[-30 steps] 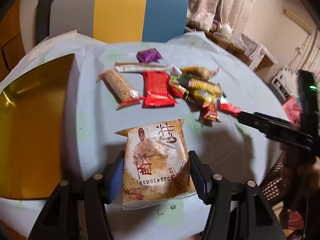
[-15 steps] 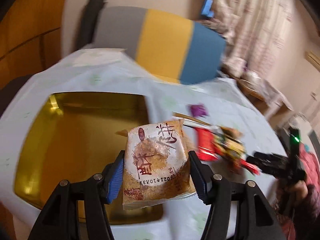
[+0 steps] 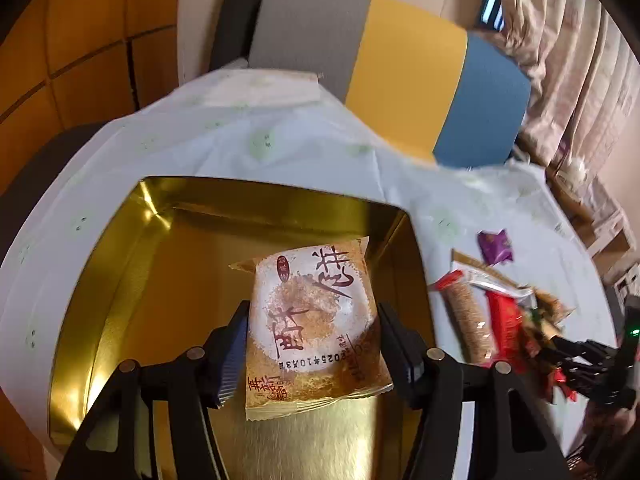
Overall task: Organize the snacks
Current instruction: 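Drop the pastry bag into the tin with left tool while right tool grasps the yellow cone, then carry the yellow cone snack into the gold tin and open the right tool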
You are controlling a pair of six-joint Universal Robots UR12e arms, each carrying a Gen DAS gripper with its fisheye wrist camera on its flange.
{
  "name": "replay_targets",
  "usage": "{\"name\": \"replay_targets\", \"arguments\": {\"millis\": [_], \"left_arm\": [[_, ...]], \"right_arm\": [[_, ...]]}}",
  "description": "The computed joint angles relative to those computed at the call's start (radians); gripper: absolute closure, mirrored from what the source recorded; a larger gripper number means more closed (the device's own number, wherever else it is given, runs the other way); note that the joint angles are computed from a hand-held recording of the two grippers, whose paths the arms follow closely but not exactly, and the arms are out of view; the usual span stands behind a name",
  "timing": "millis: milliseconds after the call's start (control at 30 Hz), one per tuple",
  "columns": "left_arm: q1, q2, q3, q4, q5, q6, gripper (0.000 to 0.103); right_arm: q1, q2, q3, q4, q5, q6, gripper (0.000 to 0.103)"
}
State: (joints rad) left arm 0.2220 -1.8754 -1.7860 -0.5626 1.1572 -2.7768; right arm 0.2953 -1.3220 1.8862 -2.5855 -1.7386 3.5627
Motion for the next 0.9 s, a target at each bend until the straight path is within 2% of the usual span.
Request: {"name": "replay_targets", "arguments": {"millis": [100,300,567,767,900], "left_arm": [[-0.018,-0.024,0.015,0.008,0.049,-0.021,0.041],[-0.017,-0.012,-0.009,0.028,0.040,-0.030,0.041],[-0.001,0.070,-0.113,0.119,0.011,0.022,0.041],[0.009,0.120,-0.169,0.103,-0.022,0.067,0.041],[0.015,0.141,-0.192,0.081,-0.040,0.079,0.041]], "right_arm": [[-0.008,0.000,0.006,-0.017,0.025,-0.020,0.064],[-0.009,0.004,0.006,-0.022,0.028,-0.039,0.064],[-0.009,0.012,-0.007,-0.005,0.029,-0.063,0.062],[-0.004,0.027,-0.025,0.013,0.013,-0.104,0.062],[0.008,0.030,-0.028,0.016,-0.015,-0.127,0.070]]}}
